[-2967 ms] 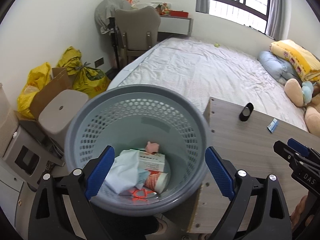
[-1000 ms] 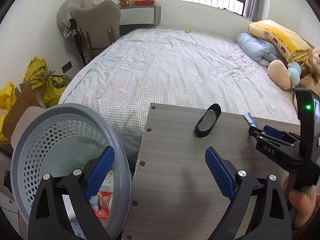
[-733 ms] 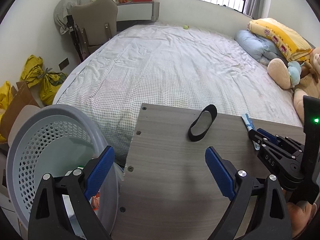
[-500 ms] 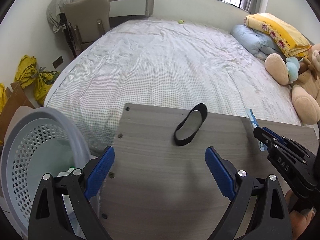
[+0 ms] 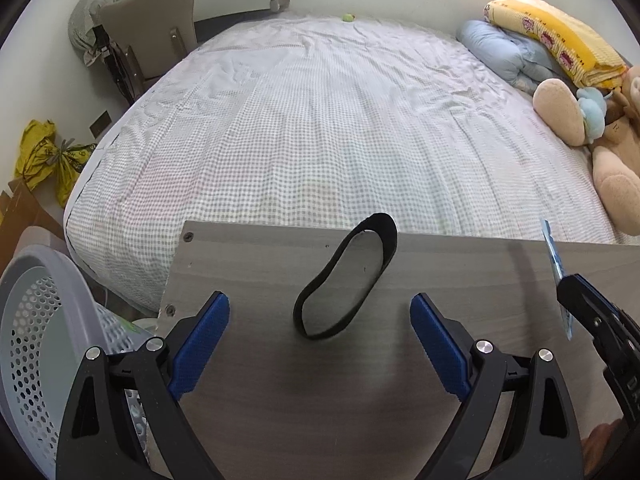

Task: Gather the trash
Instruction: 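Grasp the black elastic loop with the left gripper while the right gripper holds the packet, then carry the black loop and tube packet over the grey basket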

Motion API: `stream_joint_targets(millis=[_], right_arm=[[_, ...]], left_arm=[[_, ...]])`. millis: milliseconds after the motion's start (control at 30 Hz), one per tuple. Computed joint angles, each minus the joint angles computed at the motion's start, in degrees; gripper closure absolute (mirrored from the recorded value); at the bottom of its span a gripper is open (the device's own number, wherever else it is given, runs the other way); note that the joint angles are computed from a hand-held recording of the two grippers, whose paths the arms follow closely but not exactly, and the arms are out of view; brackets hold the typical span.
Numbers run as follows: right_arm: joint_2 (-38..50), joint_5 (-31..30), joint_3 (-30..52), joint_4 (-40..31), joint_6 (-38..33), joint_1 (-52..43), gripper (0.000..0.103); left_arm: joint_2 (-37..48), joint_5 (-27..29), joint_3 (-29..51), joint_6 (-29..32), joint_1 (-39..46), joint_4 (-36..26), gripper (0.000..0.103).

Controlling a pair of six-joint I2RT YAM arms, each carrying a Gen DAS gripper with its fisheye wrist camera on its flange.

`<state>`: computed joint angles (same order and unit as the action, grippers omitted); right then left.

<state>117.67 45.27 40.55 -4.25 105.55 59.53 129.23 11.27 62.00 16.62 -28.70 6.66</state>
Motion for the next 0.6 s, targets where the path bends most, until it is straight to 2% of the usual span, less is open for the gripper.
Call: stream_joint_targets(millis=[133,200,267,300,367,433,600], right_arm=[[-0.4,1.0,-0.9,1.2,0.4,0.4,0.084],[-0.7,1.5,-1.8,1.9,1.0,0.7,0.083],[-0.7,1.2,-2.1,2.6,1.0,0.7,0.083],[-0.6,1.2,-2.1,2.6,1.1,0.8,0.083],[-0.8,1.4,-1.9,1.9,1.2,0.9,0.083],[-0.8,1.5,-1.7,1.6,1.4,1.1,0.083],[-0.6,1.5,0.0,-1.9,3.3,2.5,0.083]], left_arm=[[1.3,-1.1,1.3,-0.2,-0.8,0.5,0.021],[1.1,-0.7,0.6,0.2,-1.0,1.8,0.030],[0.4,-0.2,-0.5,0.7,-1.3,2.8,0.052],[0.0,0.1,-1.1,1.0,-1.4,3.1,0.058],[-0.6,0.9,-1.9,1.5,-1.4,3.2,0.086],[-1.1,2.5,-1.9,1.9,-1.1,1.6,0.098],[-4.0,4.1,-5.9,2.7,0.6,1.7,0.099]])
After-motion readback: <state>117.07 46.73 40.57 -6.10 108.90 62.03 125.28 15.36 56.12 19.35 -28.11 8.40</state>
